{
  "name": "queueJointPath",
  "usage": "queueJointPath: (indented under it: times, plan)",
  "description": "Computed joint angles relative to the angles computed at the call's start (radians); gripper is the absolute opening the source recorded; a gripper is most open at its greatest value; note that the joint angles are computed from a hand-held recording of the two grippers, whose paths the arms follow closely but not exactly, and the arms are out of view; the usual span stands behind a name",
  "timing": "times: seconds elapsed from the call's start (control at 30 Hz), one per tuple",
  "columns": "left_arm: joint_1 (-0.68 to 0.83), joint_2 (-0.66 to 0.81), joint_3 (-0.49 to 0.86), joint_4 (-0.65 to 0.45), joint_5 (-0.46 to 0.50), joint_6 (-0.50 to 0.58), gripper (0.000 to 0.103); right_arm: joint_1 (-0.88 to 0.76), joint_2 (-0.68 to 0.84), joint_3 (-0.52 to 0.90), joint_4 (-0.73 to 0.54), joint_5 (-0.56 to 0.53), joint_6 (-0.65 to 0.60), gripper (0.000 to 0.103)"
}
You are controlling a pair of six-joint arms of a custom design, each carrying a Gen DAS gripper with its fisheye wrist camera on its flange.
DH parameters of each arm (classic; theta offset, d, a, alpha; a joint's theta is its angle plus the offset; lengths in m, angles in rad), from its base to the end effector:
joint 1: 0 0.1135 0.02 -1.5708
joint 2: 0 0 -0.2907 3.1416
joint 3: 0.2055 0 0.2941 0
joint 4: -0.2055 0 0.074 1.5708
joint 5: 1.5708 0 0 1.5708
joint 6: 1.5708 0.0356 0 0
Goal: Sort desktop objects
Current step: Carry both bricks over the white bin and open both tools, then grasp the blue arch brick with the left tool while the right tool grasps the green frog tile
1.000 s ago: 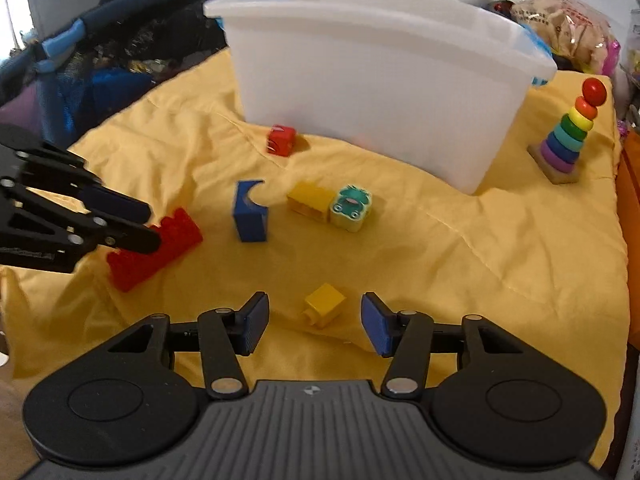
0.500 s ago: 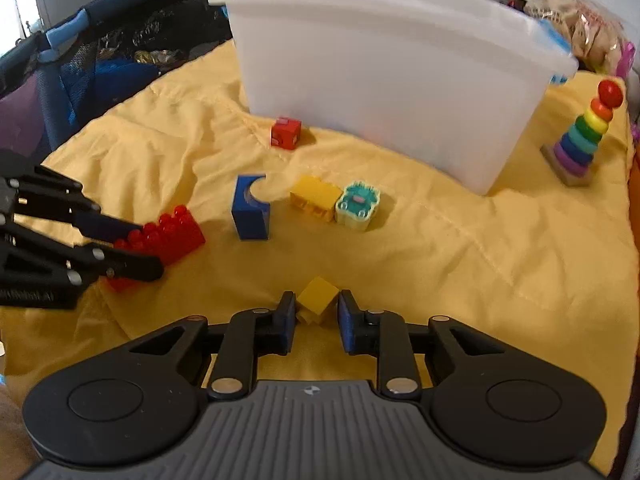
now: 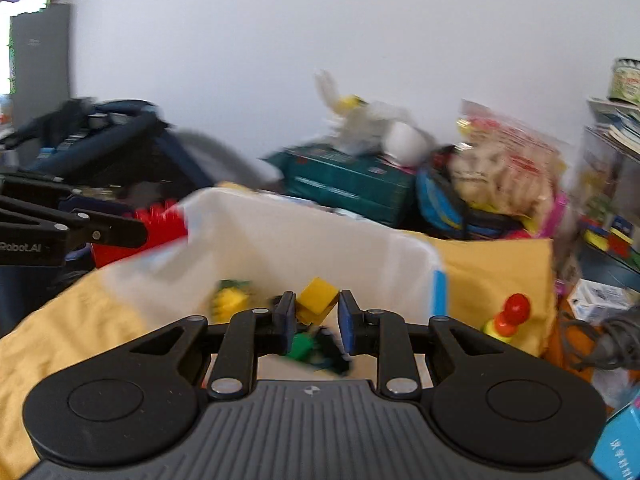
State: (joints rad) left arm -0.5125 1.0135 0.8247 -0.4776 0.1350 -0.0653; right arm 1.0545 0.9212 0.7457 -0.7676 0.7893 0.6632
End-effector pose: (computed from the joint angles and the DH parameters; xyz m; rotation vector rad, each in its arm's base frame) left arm 0.2122 -0.1249 0.2976 0.5760 2.1966 -0.4612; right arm 0.1189 0.1583 0.2736 -0.1334 2.1739 -0.0569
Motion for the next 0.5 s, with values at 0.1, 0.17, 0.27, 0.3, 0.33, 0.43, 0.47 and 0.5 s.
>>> queueJointPath:
  times: [0.1,0.17,0.27,0.3,0.33,0.43,0.47,0.5]
  plan:
    - [-0.018,0.028,-0.012,0.026,-0.053,0.01,0.038,-0.091,0.03,-0.019,0.062,-0.09,-0.02,0.027]
    - [-0.009,-0.033,-0.05,0.051,-0.012,-0.003,0.046,-0.089,0.048,-0.025,0.058,-0.092,-0.013,0.037]
    - [0.008,-0.162,-0.113,0.054,0.014,-0.007,0.048,-0.036,-0.016,-0.063,0.067,-0.057,0.009,0.037]
    - [0.012,-0.21,-0.135,0.043,0.023,-0.005,0.051,-0.017,-0.042,-0.07,0.057,-0.041,0.016,0.037]
    - [0.009,-0.26,-0.149,0.013,0.037,0.001,0.057,0.003,-0.059,-0.068,0.04,-0.025,0.03,0.038]
    - [-0.06,-0.37,-0.177,-0.119,0.048,0.031,0.058,0.073,-0.107,-0.059,-0.025,0.021,0.085,0.047]
    - [-0.098,-0.388,-0.186,-0.157,0.034,0.044,0.058,0.106,-0.122,-0.062,-0.048,0.043,0.116,0.048]
    - [-0.158,-0.404,-0.198,-0.19,-0.01,0.045,0.058,0.157,-0.141,-0.067,-0.087,0.07,0.163,0.048]
